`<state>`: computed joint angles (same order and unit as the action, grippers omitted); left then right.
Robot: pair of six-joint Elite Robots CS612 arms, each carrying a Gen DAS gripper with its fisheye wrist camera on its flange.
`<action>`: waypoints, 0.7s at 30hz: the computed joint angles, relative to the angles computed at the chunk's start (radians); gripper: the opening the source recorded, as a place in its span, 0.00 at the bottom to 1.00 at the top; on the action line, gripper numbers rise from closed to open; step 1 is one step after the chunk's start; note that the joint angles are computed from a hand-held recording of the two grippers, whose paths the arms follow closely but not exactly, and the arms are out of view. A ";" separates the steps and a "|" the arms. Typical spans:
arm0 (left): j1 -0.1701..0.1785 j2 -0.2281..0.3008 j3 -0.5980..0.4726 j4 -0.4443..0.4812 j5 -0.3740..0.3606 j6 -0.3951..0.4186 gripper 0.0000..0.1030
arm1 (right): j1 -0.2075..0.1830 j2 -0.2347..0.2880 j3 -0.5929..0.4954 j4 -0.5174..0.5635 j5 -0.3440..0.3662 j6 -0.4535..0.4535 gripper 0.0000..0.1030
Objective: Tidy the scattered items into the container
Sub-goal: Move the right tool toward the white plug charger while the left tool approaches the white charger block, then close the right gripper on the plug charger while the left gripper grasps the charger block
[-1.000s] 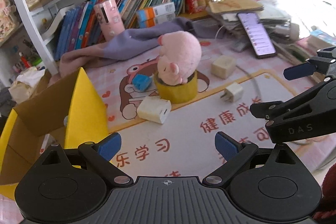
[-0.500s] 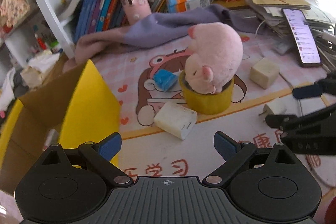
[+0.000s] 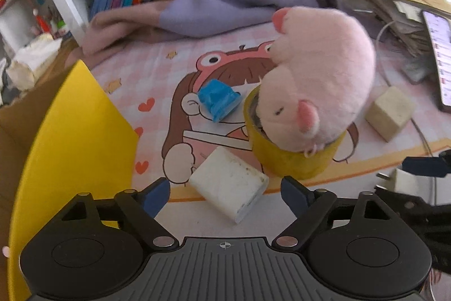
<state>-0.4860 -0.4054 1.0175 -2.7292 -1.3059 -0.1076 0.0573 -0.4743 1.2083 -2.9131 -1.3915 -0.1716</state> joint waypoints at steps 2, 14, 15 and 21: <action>0.001 0.011 -0.022 0.030 0.002 -0.016 0.80 | -0.001 0.004 -0.005 -0.003 0.007 -0.009 0.43; 0.023 0.017 -0.039 0.049 -0.089 -0.155 0.65 | -0.009 0.001 -0.002 0.006 0.018 -0.101 0.42; 0.022 0.017 -0.039 0.050 -0.089 -0.154 0.65 | -0.011 -0.001 0.001 0.008 0.022 -0.101 0.41; 0.022 0.006 -0.026 0.058 -0.105 -0.136 0.63 | -0.013 -0.005 0.007 0.010 0.040 -0.107 0.33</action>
<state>-0.4640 -0.3995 0.9913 -2.6707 -1.4106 -0.2434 0.0441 -0.4790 1.2149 -2.9035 -1.3514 -0.2782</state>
